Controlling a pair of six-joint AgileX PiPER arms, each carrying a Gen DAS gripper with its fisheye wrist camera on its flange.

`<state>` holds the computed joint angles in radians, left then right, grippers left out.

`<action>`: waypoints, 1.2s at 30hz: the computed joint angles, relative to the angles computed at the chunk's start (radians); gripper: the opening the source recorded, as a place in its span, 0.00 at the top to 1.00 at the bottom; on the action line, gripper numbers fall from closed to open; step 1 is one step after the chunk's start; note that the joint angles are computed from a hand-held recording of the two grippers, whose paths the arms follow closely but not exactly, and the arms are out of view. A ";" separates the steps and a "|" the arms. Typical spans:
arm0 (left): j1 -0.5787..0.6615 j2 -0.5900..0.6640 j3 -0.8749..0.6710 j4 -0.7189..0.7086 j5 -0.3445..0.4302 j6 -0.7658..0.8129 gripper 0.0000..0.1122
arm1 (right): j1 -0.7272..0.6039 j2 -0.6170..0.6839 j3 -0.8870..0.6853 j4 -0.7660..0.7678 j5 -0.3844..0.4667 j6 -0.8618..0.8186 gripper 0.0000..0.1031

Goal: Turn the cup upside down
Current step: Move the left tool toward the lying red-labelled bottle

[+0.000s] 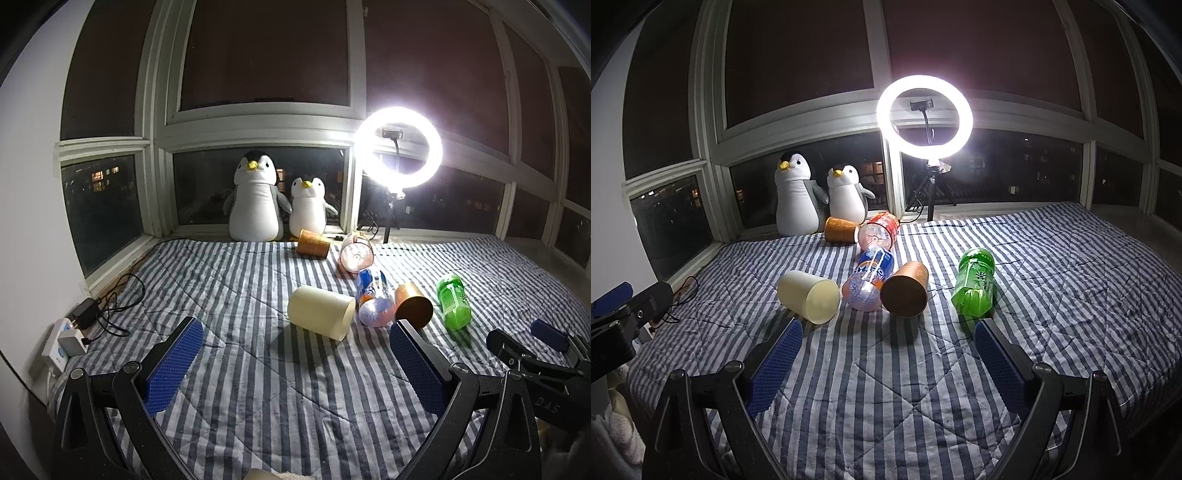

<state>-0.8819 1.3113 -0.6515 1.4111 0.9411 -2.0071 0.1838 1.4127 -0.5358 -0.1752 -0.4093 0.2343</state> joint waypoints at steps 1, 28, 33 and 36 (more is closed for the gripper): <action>0.017 0.008 -0.006 0.004 -0.019 0.003 0.09 | -0.006 0.010 -0.008 -0.014 -0.001 0.012 0.10; 0.500 0.427 -0.584 -0.470 -0.461 0.768 0.09 | -0.113 0.243 -0.400 -0.524 0.160 0.509 0.07; 0.558 0.623 -0.954 -0.914 -0.342 1.268 0.09 | -0.162 0.280 -0.472 -0.776 0.172 0.778 0.07; 0.579 0.791 -1.254 -1.068 -0.209 1.451 0.09 | -0.206 0.296 -0.506 -0.988 0.165 1.005 0.07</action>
<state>-0.3027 2.1026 -1.9053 0.3430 0.7321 -0.5563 -0.0224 1.7085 -1.0420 -1.1636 -0.2445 1.2391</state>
